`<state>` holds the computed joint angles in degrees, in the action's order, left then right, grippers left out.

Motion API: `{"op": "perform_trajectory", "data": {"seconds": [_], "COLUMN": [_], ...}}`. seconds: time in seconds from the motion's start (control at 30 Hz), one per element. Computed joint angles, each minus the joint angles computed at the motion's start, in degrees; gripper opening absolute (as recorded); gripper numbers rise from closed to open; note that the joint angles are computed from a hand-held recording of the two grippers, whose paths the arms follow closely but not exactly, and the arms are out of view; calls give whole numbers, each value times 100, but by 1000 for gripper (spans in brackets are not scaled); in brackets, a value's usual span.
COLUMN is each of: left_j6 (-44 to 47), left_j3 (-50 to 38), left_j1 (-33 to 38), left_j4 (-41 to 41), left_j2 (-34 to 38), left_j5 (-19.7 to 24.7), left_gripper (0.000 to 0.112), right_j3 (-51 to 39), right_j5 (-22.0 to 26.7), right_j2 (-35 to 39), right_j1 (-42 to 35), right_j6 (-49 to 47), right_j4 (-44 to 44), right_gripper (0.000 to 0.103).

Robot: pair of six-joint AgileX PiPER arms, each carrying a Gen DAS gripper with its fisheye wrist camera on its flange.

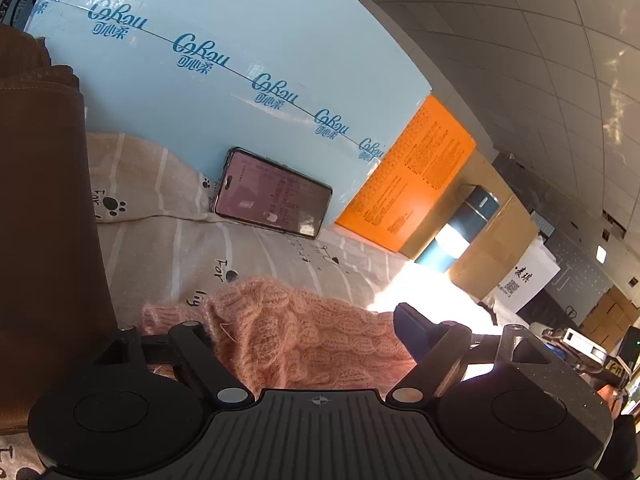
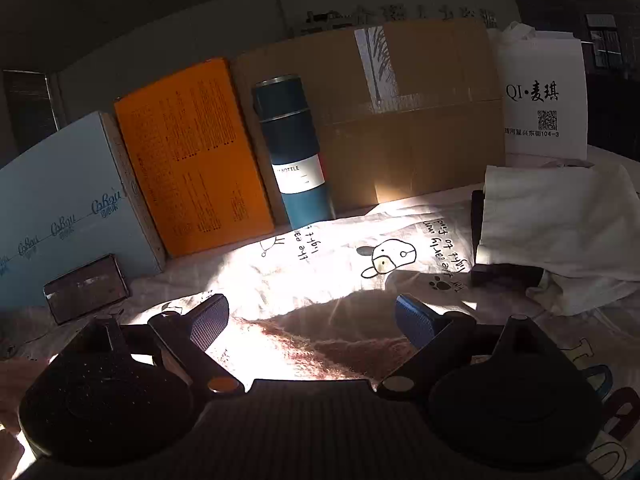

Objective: Fold clothes

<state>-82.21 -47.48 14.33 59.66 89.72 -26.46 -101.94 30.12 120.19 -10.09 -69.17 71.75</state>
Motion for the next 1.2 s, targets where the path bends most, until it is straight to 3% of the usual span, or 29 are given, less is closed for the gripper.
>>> {"op": "perform_trajectory", "data": {"seconds": [0.07,0.13,0.2,0.27,0.53,0.63,0.7,0.73,0.77,0.83,0.9,1.0,1.1,1.2], "left_j6": [35,113,227,265,10,594,1051,1414,1633,1623,1759,2033,2356,2612], "left_j3": [6,80,155,215,498,520,501,496,490,478,532,654,752,791], "left_j1": [-53,-38,-29,-11,201,87,-49,-137,-178,-138,-84,-26,-57,-110], "left_j4": [25,-43,-171,-212,124,-415,-796,-1086,-1283,-1370,-1621,-1957,-2172,-2403], "left_j2": [-49,-109,-156,-211,-472,-400,-380,-388,-392,-387,-409,-488,-594,-657], "left_j5": [121,97,69,69,-211,-144,58,211,313,396,341,105,-54,-45], "left_gripper": [84,85,86,86,91,91,84,66,37,19,19,19,18,18], "right_j3": [484,691,486,155,-244,57,116,94,61,37,52,-172,-1044,-2564], "right_j5": [71,1009,2116,2735,2294,2239,2248,2345,2457,2702,2993,2877,2511,2552], "right_j2": [-337,-385,-217,-20,385,314,288,304,325,320,291,284,633,1397], "right_j1": [-1,-131,-179,-65,502,448,391,339,283,140,-73,-211,-176,-164], "right_j6": [-1146,-2169,-2381,-2338,-1929,-2322,-2356,-2319,-2270,-2293,-2442,-2368,-1632,-79], "right_j4": [794,1229,781,179,-1064,-795,-674,-632,-595,-438,33,421,-75,-1169], "right_gripper": [91,91,91,91,88,75,64,62,62,62,77,80,81,81]}}
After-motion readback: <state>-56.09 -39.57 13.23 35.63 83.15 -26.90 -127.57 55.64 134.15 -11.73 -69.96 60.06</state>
